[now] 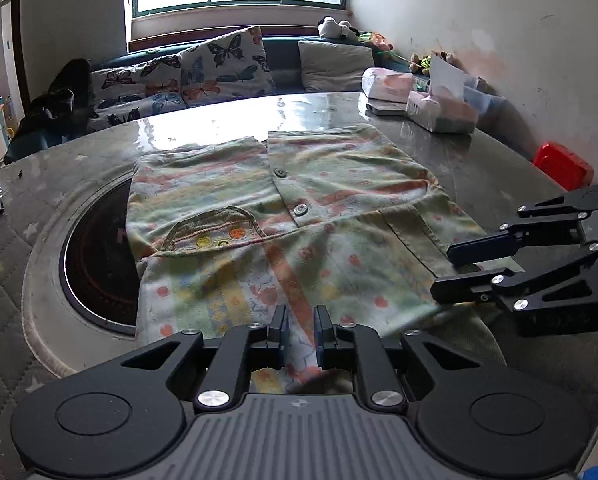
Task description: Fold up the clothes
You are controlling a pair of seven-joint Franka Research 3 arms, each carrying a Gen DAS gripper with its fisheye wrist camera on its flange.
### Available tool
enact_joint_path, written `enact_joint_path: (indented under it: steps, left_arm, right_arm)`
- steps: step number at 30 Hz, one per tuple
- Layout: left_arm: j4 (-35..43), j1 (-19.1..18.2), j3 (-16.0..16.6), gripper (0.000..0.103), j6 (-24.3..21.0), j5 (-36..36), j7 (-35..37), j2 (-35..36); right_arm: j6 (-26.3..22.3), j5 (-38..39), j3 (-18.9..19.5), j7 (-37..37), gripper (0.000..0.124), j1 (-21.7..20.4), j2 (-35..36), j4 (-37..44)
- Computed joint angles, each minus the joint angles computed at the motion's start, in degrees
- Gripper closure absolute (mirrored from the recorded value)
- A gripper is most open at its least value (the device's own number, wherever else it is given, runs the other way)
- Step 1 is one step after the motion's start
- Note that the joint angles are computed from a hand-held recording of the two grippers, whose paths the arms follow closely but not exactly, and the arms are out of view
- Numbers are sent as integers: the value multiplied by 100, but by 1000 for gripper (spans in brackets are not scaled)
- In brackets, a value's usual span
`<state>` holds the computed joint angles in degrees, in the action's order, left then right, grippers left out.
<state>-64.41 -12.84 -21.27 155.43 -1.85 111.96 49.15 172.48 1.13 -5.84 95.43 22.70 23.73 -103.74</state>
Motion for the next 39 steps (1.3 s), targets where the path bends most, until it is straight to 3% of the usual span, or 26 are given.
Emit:
enact_joint_path:
  steps: [6,15,20,29,32,36,39]
  left_arm:
    - [-405,93,23,87,70,73,6,-292]
    - [-2159,1042,-887,79,885,-166,1742,-1194]
    - [-2634,1422,-1336,65,1257,-166,2740,-1237]
    - [-2681,1651,-1781,64,1832,349,3528,-848]
    - [-2620,1856,-2103,65,1952,481,3651,-647]
    - [-2523,2267,-2709,79,1883,567,3889,-319]
    - [-2417,2382,-2897,91,1741,549,3981,-185]
  right_arm:
    - [174,-131,-157,71,87,148,-105,-179]
    - [103,-819,-689,426,87,550,-432,-473]
    - [21,-1159,-608,602,86,463,-597,-633]
    - [-98,-1612,-410,843,80,276,-791,-832]
    - [-111,-1669,-310,804,80,192,-836,-878]
    - [-168,-1709,-195,690,79,98,-898,-945]
    - [-200,-1753,-121,585,79,36,-958,-1018]
